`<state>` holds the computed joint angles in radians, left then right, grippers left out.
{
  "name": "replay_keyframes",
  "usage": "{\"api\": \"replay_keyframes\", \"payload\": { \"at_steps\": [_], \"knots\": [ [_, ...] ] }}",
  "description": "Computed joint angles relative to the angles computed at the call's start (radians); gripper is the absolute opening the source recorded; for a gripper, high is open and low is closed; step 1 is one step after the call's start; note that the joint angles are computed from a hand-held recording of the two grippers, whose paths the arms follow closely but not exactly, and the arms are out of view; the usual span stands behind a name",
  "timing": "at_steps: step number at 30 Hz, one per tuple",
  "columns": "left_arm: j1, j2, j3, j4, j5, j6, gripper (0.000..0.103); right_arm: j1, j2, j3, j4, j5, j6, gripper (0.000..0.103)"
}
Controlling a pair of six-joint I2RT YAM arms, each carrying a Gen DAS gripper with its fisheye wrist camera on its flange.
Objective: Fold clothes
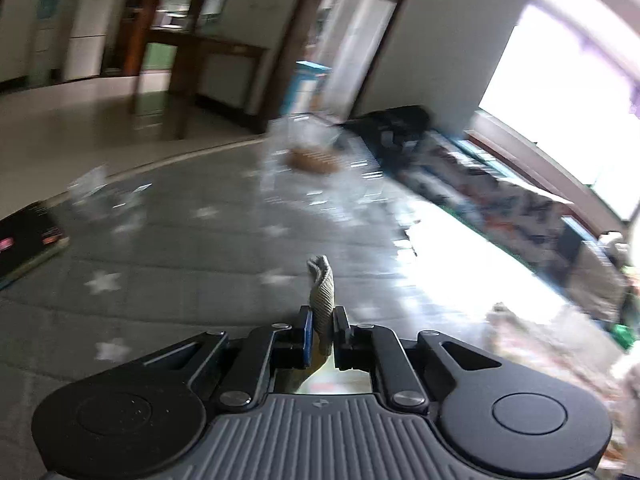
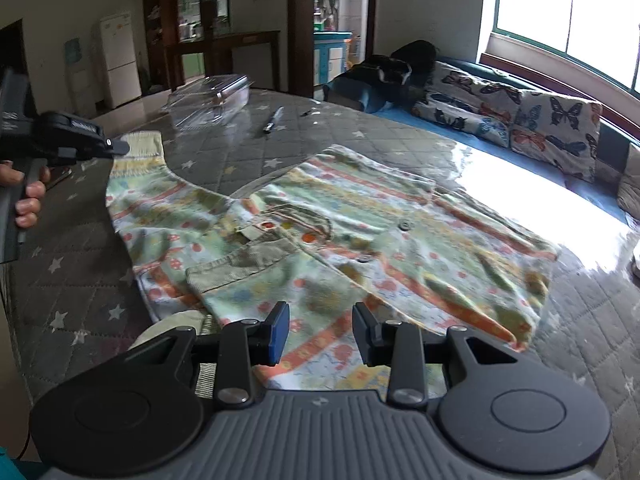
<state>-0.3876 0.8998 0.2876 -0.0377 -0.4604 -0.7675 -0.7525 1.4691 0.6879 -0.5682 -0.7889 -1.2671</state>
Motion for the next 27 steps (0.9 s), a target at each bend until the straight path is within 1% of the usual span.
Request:
{"api": "replay_keyframes", "payload": {
  "at_steps": [3, 6, 12, 16, 21, 27],
  "knots": [
    [-0.098, -0.007, 0.041, 0.006, 0.002, -0.004, 0.010, -0.034, 0.022, 0.024, -0.019, -0.017, -0.009, 0.034],
    [-0.189, 0.019, 0.087, 0.030, 0.016, -0.007, 0.010, -0.075, 0.047, 0.050, -0.035, -0.034, -0.024, 0.034],
    [-0.348, 0.147, 0.184, 0.112, 0.038, -0.008, 0.010, -0.146, 0.102, 0.103, -0.063, -0.056, -0.047, 0.034],
    [-0.405, 0.242, 0.238, 0.184, 0.091, -0.014, 0.010, -0.192, 0.143, 0.135, -0.077, -0.066, -0.061, 0.034],
    [-0.482, 0.371, 0.305, 0.250, 0.125, 0.007, 0.010, -0.236, 0.188, 0.171, -0.090, -0.075, -0.066, 0.034],
    [-0.541, 0.499, 0.356, 0.302, 0.179, 0.029, 0.010, -0.269, 0.220, 0.202, -0.103, -0.081, -0.066, 0.035]
  ]
}}
